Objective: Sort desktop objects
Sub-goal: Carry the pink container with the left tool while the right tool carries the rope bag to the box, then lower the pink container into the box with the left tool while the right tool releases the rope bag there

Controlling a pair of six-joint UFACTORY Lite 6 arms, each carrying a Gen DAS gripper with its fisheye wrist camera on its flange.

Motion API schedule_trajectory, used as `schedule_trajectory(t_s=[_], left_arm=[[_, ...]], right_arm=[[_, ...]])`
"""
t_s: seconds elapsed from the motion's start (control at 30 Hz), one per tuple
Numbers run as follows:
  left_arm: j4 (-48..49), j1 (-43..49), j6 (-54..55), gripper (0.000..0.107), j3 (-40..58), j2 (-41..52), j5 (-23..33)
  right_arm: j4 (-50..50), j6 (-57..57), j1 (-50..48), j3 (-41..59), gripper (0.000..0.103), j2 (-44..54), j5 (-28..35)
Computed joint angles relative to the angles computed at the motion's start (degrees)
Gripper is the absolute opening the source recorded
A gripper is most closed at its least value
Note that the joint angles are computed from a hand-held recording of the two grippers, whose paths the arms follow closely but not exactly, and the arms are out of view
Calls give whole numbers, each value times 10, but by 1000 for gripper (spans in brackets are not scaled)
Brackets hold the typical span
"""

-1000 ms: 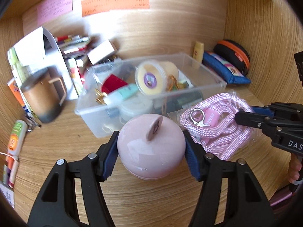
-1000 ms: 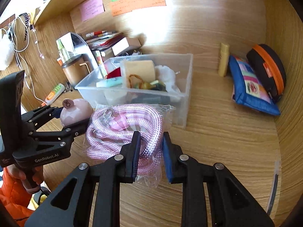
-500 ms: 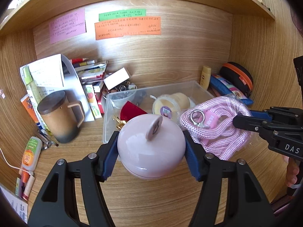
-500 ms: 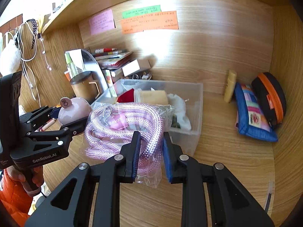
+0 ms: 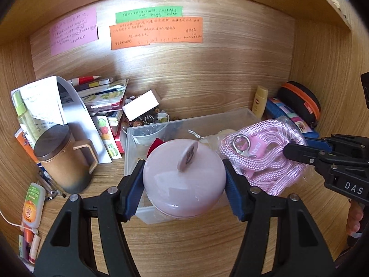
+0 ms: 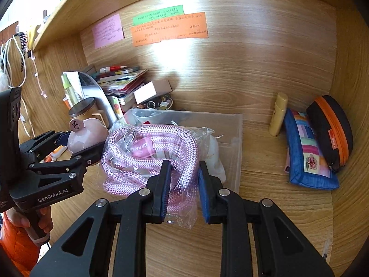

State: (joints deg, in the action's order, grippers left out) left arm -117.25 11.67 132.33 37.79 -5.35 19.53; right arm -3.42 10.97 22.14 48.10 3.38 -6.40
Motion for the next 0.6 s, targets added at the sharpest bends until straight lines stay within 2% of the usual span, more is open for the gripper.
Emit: schedule_trajectory(t_s=[0.23, 0.4, 0.6], left_arm=[[-47, -23, 30, 63, 68, 81, -15], [-63, -35, 40, 63, 116, 123, -27], [-62, -39, 33, 63, 159, 159, -37]], right_arm=[[22, -24, -15, 57, 21, 64, 0], [-28, 20, -28, 103, 21, 102, 10], [-153, 135, -35, 159, 22, 153, 30]])
